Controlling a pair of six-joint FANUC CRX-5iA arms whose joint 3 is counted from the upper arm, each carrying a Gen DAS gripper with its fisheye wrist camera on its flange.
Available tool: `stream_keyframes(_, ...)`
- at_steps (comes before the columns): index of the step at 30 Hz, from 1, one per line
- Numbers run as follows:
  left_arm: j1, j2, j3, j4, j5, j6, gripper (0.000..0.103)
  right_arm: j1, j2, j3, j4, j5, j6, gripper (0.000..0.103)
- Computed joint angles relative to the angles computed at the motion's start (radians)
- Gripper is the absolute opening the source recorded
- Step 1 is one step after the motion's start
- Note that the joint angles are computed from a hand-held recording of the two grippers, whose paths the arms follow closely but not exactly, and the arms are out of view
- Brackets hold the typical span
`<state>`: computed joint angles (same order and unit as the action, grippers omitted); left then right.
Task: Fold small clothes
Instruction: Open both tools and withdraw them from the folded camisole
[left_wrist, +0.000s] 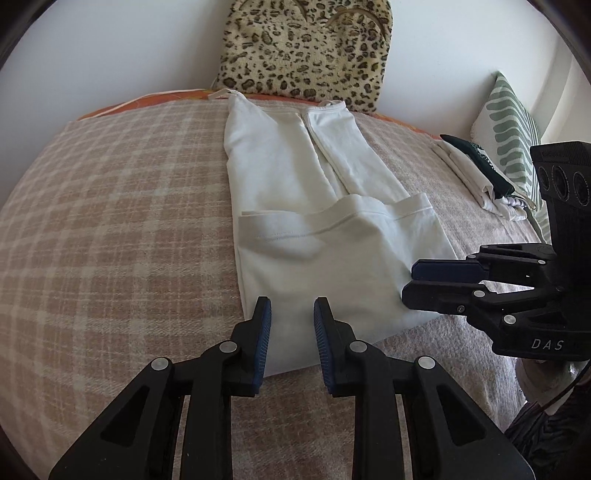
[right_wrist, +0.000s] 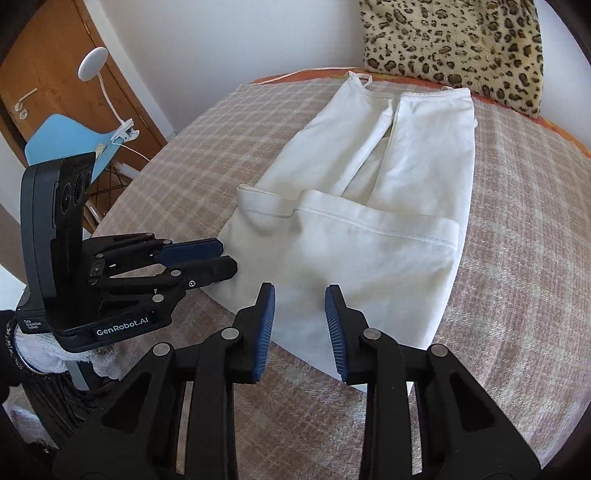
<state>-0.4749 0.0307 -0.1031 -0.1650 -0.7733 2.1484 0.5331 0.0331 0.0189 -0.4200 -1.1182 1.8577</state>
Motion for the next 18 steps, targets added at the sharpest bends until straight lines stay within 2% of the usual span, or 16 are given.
stream_keyframes(3, 0.006, -0.018, -0.017, 0.001, 0.002, 0.008, 0.022, 0.043, -0.016, -0.054, 0.083, 0.049, -0.027, 0.028)
stream_keyframes(5, -0.001, -0.018, -0.001, -0.041, -0.035, 0.051, 0.022, 0.055, -0.023, -0.061, 0.118, 0.048, -0.045, 0.027)
stream_keyframes(7, 0.008, -0.032, -0.013, -0.036, -0.032, 0.082, 0.022, 0.04, -0.02, -0.049, 0.108, 0.029, -0.064, 0.027)
stream_keyframes(10, 0.005, -0.06, -0.026, -0.037, 0.022, 0.101, 0.022, 0.015, -0.031, -0.037, 0.062, 0.037, -0.035, 0.027)
stream_keyframes(14, -0.01, -0.047, -0.002, -0.001, 0.086, 0.029, 0.022, 0.008, -0.028, -0.013, 0.056, 0.064, -0.065, 0.027)
stream_keyframes(18, -0.027, 0.01, 0.04, 0.042, 0.108, -0.048, 0.022, 0.005, 0.0, 0.0, 0.11, 0.094, -0.136, 0.026)
